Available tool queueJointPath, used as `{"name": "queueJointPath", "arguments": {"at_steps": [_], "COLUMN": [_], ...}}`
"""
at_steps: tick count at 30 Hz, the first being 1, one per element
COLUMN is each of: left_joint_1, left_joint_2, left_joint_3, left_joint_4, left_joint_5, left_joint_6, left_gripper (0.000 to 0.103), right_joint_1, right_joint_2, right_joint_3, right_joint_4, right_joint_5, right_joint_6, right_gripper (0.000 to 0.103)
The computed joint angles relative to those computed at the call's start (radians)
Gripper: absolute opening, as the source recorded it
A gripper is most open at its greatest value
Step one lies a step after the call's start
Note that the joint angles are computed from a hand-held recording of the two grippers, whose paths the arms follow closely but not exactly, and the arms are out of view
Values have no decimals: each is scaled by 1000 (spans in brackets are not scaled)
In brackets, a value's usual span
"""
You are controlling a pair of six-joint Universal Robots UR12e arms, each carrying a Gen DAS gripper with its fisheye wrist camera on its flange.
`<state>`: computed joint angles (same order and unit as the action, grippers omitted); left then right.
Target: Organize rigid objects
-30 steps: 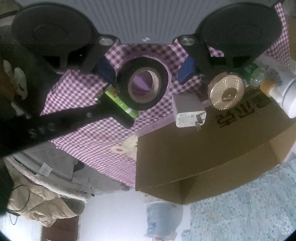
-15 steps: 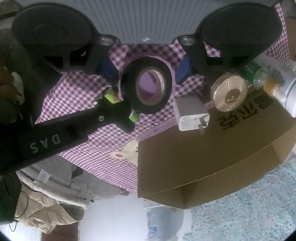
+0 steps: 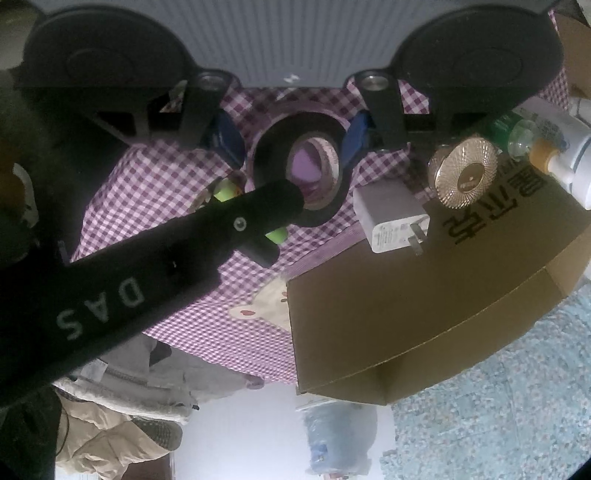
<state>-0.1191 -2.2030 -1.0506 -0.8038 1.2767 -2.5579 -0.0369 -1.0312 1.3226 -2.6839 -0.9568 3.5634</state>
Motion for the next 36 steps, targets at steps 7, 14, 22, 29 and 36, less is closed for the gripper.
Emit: {"name": "queueJointPath", "arguments": {"at_steps": [7, 14, 22, 29, 36], "left_joint_1": [-2, -4, 10, 25, 44], "left_joint_2": [0, 7, 9, 28, 51], "left_joint_3": [5, -11, -6, -33, -58], "left_joint_4": [-8, 10, -6, 60, 153], "left_joint_5": [8, 10, -39, -66, -118], "left_joint_6": [6, 30, -1, -34, -66], "left_gripper": [60, 57, 51, 41, 41], "right_joint_1": [-14, -18, -10, -2, 11], "right_joint_2": [9, 40, 48, 40, 21], "right_joint_3": [10, -15, -26, -43, -67], "right_joint_4": [-52, 18, -3, 5, 10], "right_joint_5": [85, 161, 119, 105, 85], "right_joint_6": [60, 133, 172, 135, 79], "right_gripper": [26, 26, 16, 16, 16]}}
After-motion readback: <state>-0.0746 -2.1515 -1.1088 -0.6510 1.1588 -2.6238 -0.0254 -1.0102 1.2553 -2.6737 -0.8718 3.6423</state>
